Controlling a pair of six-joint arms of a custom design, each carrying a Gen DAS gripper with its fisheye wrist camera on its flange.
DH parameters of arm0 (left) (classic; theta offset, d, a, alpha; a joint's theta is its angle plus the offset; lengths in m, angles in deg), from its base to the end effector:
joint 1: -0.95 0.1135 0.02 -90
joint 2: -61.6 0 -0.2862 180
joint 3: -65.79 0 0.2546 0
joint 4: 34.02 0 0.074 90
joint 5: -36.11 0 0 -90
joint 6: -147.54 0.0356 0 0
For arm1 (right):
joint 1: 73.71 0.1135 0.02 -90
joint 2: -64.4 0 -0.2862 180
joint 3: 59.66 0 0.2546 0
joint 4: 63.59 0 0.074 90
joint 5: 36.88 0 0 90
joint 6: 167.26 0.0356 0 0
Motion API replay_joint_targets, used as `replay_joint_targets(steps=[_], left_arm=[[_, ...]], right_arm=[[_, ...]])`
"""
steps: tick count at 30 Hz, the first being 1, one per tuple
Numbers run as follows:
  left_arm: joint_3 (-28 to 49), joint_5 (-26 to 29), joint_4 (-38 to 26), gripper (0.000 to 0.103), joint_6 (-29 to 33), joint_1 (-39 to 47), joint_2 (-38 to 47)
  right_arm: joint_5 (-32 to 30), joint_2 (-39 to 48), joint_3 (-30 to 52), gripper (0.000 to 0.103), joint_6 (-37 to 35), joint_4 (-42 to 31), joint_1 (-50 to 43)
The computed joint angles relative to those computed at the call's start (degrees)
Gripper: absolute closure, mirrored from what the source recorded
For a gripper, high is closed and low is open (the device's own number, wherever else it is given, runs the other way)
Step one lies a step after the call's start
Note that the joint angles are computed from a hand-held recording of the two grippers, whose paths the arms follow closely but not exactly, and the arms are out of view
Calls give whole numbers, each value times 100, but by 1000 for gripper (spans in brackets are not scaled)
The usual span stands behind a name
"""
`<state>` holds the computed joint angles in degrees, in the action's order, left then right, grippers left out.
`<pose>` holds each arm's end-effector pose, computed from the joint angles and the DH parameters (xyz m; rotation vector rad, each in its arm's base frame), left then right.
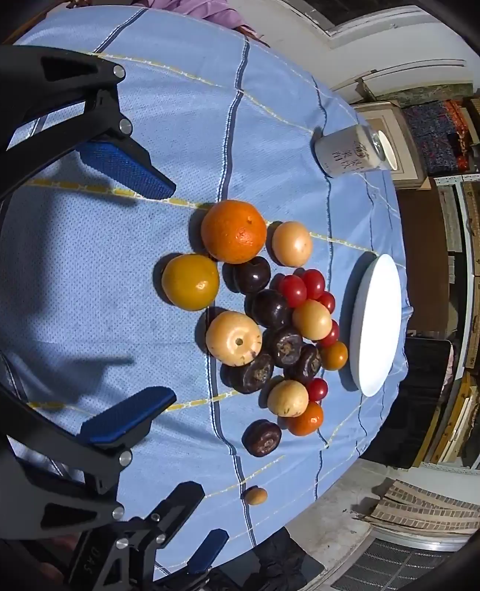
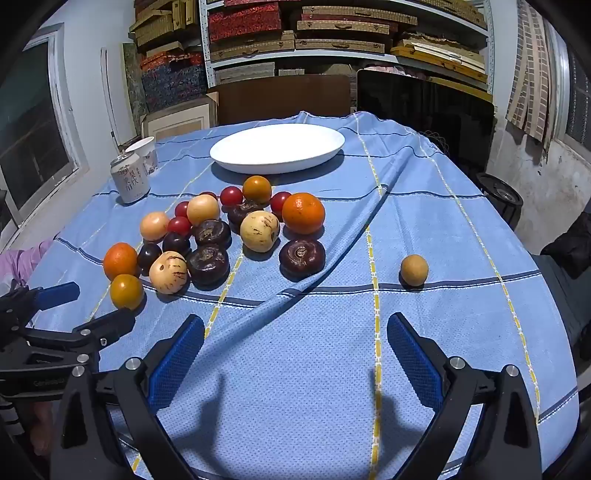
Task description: Organize fruits
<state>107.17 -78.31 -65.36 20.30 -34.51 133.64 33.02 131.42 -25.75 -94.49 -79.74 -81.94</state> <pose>0.1720 -0.1045 0.1620 -0.1739 2.4999 0.0663 0.1914 -0.0153 0.1565 -0.3411 2.3484 0.2156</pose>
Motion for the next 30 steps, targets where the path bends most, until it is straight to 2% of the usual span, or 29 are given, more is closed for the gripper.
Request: replay_joint_targets(steps=[3,4,5,7,8,17,19,20,24,30], left_arm=[[-27,-155,41,4,-58,-109,-45],[-135,-112,242,4,-78,-115,64],[-122,171,262,4,33,97,64],[-216,204,338,4,63,103,62],[-65,347,259,4,188,287,214],[-141,267,253,4,117,240,17],[-208,483,353,4,197,354,-69],[-235,588,388,4,213,416,-107],[-209,241,275,4,99,259,-157],[-285,578,351,4,107,505,-181]], right_arm=[[-9,-4,-39,3,12,55,-5],[10,3,-50,3,21,74,10],[24,15,-56,3,25,83,25],[82,58,-57,3,51,105,67],[63,84,-38,3,12,102,18],[12,142,-59,3,3,172,-46],[14,147,-59,3,36,201,-20],[-185,199,-114,3,-75,269,-229],[-203,135,-157,3,-14,359,-200],[-132,173,-113,3,68,320,-135]])
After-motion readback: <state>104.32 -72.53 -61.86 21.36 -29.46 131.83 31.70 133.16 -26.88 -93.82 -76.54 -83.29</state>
